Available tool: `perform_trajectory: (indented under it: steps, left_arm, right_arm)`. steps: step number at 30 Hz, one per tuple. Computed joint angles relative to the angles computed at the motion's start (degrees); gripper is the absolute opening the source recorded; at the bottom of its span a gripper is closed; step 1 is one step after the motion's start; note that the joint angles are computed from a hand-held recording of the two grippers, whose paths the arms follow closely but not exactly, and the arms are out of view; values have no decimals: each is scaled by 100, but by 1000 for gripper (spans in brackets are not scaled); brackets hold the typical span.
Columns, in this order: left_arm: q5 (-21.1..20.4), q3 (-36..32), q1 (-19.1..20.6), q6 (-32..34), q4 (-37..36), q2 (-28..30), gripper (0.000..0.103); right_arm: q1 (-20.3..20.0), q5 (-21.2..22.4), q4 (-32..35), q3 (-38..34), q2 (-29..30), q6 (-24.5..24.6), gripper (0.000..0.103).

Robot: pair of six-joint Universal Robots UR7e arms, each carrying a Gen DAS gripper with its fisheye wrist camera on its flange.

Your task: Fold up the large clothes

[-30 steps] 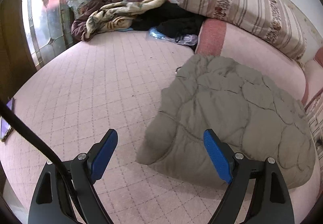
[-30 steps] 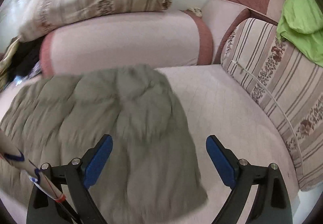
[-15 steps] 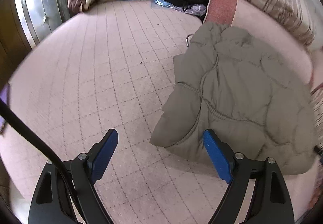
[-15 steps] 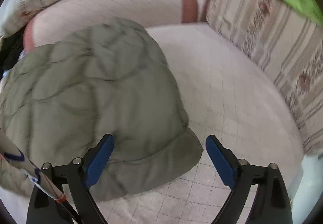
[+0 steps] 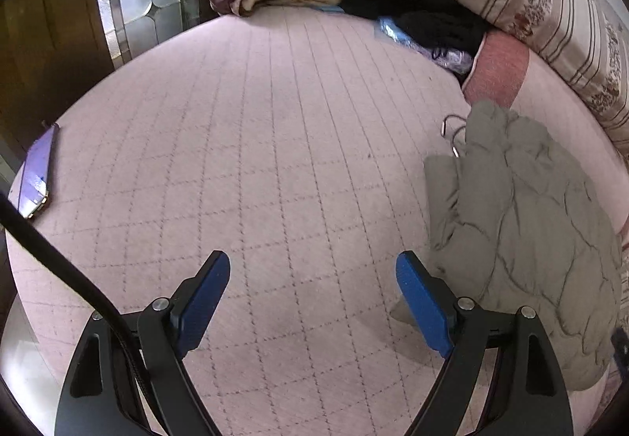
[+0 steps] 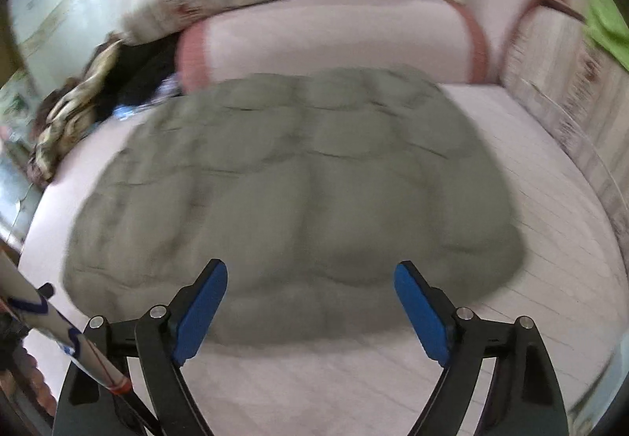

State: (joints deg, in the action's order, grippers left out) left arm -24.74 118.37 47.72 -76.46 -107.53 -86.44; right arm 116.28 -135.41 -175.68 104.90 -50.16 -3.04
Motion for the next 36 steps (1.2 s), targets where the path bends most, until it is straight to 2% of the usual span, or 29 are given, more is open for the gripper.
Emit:
perform_trajectory:
  steps: [5, 8, 11, 13, 16, 20, 24, 25, 27, 29, 33, 36]
  left_arm:
    - [117, 178, -100, 330, -489, -96, 86]
    - [169, 248, -136, 673, -901, -65, 86]
    - [226, 328, -209, 993, -1300, -45, 86]
    - [270, 368, -240, 1156, -1500, -38, 86]
    - [374, 413, -300, 1257, -1658, -14, 86]
    - [380, 467, -348, 1394, -1782, 6, 86]
    - [445, 460, -364, 1323, -1664, 15, 86]
    - [435, 465, -364, 1342, -1699, 18, 86]
    - [421, 479, -373, 1399, -1781, 23, 86]
    - [426, 480, -385, 1440, -1809, 48, 86]
    - [360, 504, -398, 1602, -2027, 101, 86]
    - [389, 518, -440, 1612, -2021, 119, 86]
  right_arm:
    - [165, -73, 102, -976, 1059, -468, 78]
    - [162, -301, 495, -1451, 1558, -579, 81]
    - [182, -431, 954, -1699, 1649, -483, 79]
    - [239, -254, 793, -1674, 1543, -439, 72]
    - [357, -134, 224, -1686, 1590, -666, 72]
    - [379, -96, 457, -1870, 1858, -670, 72]
    - [383, -533, -70, -2052, 2280, -1476, 76]
    - [387, -515, -103, -1933, 2176, -1506, 75]
    - [392, -288, -28, -1704, 1869, -1227, 74]
    - [358, -150, -274, -1412, 1591, -1135, 74]
    - [132, -386, -451, -1061, 1241, -1150, 74]
    - [-146, -453, -535, -693, 873, -909, 74]
